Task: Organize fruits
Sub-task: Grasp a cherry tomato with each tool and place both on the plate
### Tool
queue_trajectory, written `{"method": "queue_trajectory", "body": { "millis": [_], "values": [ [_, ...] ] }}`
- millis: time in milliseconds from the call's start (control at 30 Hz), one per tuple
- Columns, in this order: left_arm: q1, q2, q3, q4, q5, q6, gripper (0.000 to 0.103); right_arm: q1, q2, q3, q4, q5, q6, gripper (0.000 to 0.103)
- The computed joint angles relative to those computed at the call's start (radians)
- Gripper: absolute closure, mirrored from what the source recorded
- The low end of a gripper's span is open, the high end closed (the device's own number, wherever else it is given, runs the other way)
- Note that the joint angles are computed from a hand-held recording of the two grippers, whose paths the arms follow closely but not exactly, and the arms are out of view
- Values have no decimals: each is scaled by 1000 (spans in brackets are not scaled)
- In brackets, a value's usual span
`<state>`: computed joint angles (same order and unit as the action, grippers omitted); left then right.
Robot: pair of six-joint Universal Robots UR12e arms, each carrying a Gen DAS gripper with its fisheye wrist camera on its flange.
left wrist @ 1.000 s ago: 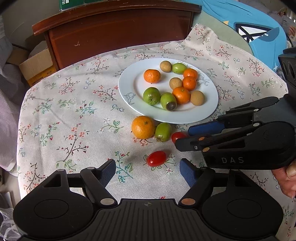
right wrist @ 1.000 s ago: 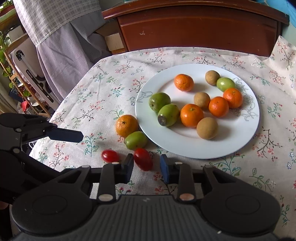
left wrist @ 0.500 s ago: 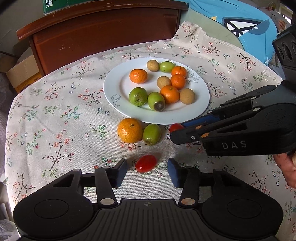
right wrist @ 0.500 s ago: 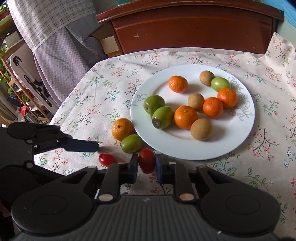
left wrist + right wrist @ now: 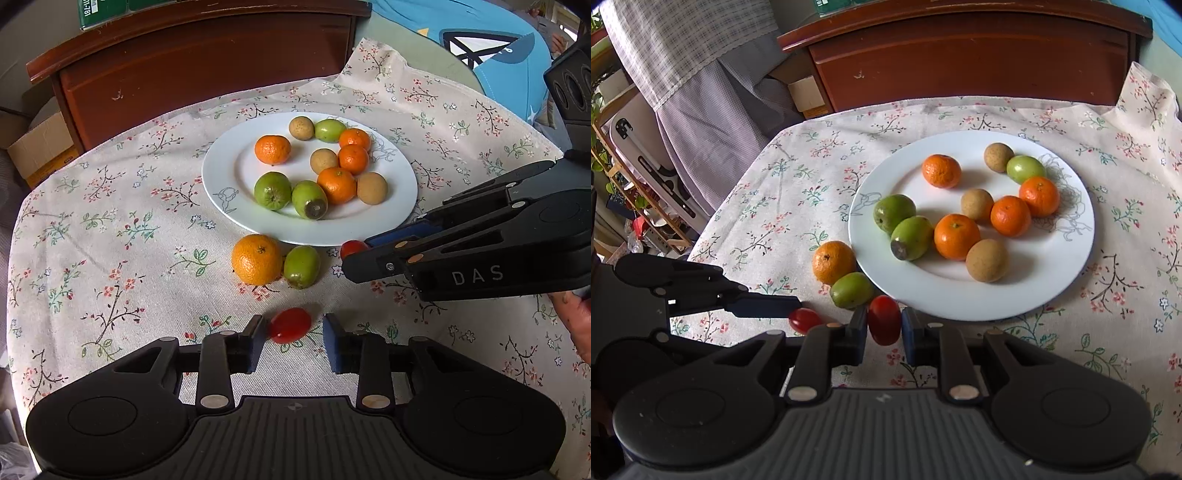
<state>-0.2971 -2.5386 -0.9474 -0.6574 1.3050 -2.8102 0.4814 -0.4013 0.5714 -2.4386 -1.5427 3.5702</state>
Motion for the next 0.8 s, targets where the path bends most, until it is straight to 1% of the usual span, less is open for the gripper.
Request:
{"method": "queue_trajectory", "body": {
  "millis": [67,333,400,500,567,667,800],
  "values": [
    [0,-1,1,1,-3,-1,80,0,-1,2,0,1,3,83],
    [-1,4,-2,-3,0,-14,80,-2,-8,15,-18,1,6,83],
    [-2,7,-6,11,6,-19,80,-3,-16,27,-35,2,7,83],
    [2,13,-11,45,-17,-40,80,-5,-31,52,-77,-5,14,83],
    [2,13,-11,78,-21,-53,80,-8,-39,65,-109,-8,33,83],
    [5,3,8,123,-22,-106,80,-11,-48,75,-148,-33,42,83],
    [11,-27,63,139,-38,-182,80,-17,-46,66,-178,-61,48,83]
  ]
}}
